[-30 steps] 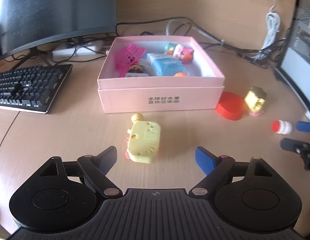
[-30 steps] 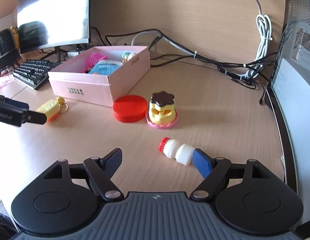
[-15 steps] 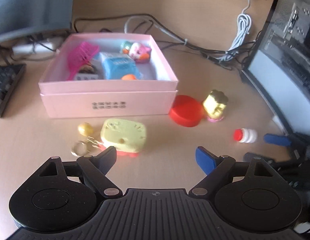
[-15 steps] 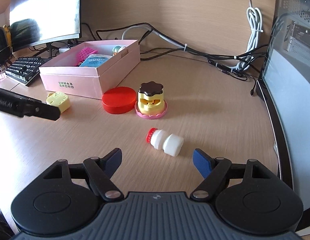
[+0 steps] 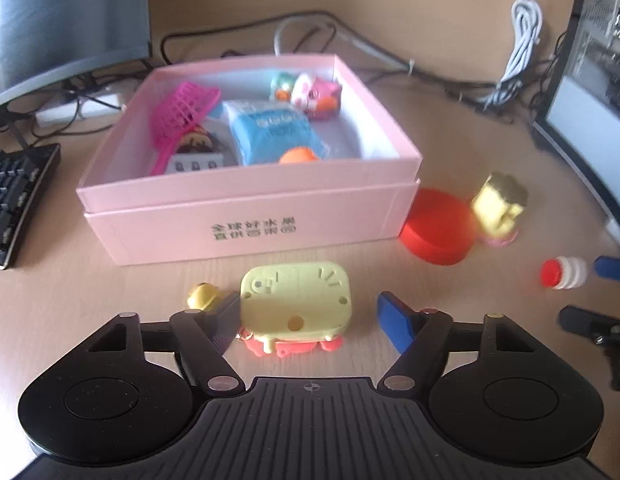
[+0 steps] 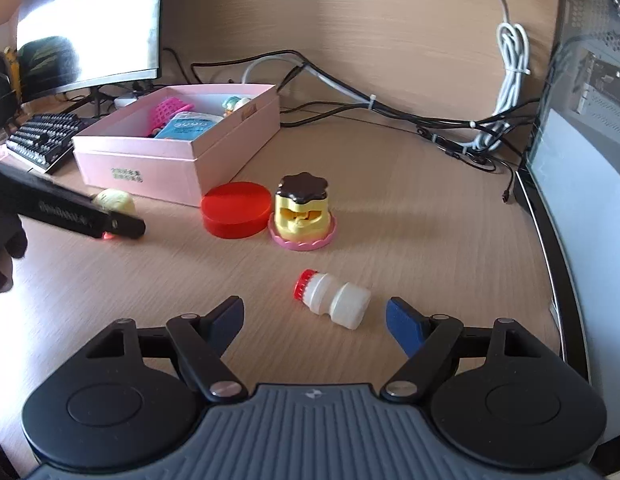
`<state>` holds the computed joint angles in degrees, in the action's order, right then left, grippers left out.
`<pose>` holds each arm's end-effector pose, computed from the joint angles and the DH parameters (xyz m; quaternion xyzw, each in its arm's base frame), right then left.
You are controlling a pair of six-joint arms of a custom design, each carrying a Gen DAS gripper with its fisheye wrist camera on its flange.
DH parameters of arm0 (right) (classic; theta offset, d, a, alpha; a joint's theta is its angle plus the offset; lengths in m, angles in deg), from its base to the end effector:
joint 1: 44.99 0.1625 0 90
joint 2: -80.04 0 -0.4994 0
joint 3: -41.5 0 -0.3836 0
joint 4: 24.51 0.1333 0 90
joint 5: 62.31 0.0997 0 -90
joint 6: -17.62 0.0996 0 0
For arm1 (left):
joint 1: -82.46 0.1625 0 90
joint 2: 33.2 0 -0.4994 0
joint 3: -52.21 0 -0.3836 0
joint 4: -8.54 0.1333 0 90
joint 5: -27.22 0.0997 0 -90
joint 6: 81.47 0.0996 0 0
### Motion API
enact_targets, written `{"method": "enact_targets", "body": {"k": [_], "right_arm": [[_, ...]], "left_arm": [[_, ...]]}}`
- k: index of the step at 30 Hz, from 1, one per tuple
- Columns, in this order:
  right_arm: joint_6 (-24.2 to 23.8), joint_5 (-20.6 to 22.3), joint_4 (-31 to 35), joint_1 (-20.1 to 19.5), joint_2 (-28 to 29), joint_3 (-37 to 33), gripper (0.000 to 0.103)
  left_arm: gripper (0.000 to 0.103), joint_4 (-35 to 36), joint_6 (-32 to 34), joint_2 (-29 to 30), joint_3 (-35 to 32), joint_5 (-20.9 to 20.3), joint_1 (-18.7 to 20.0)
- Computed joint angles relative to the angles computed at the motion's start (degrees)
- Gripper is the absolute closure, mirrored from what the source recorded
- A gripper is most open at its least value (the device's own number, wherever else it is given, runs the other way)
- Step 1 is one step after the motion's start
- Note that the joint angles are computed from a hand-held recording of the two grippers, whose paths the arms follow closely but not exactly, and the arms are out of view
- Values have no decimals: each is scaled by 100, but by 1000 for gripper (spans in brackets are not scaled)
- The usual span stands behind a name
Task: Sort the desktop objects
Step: 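Grasp the yellow keychain toy with the left gripper while the right gripper regrasps the yogurt bottle, then carry the yellow toy and yogurt bottle into the pink box and open both grippers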
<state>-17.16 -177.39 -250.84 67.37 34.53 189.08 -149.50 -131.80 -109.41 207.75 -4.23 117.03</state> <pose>0.2375 -0.3380 0.1252 0.3900 -0.8498 0.2634 0.2374 -0.1048 -0.3373 0.2001 0.0867 0.8651 -0.3362 0.3621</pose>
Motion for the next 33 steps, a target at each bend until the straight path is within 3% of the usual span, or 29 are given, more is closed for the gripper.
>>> {"method": "enact_targets", "body": {"k": [6, 8, 9, 11, 15, 17, 19, 23, 28, 33], "right_arm": [[365, -50, 236, -59, -51, -168, 28], [420, -19, 327, -111, -57, -212, 29], [458, -6, 407, -145, -62, -245, 34], [587, -13, 704, -197, -112, -327, 44], [501, -43, 762, -166, -117, -355, 55], [425, -108, 840, -126, -131, -362, 56], [430, -104, 1093, -96, -238, -359, 56], [357, 214, 1755, 44, -702, -311, 56], [8, 828, 1877, 469, -1141, -472, 56], [-163, 1250, 1628, 795, -1165, -750, 56]], "left_arm": [[42, 1293, -805, -441, 47, -472, -643], [39, 1379, -1055, -603, 200, -664, -906], [32, 1373, -1136, -635, 261, -697, -1003], [29, 1413, -1286, -563, 289, -647, -1075], [30, 1391, -1395, -282, 207, -554, -1022], [31, 1482, -1413, -287, 179, -629, -1075], [42, 1729, -1469, -376, 163, -709, -1188], [42, 2480, -1800, -755, 108, -801, -1574], [42, 3475, -2030, -1360, -275, -271, -1979], [42, 4666, -2361, -1770, -795, 353, -2123]]}}
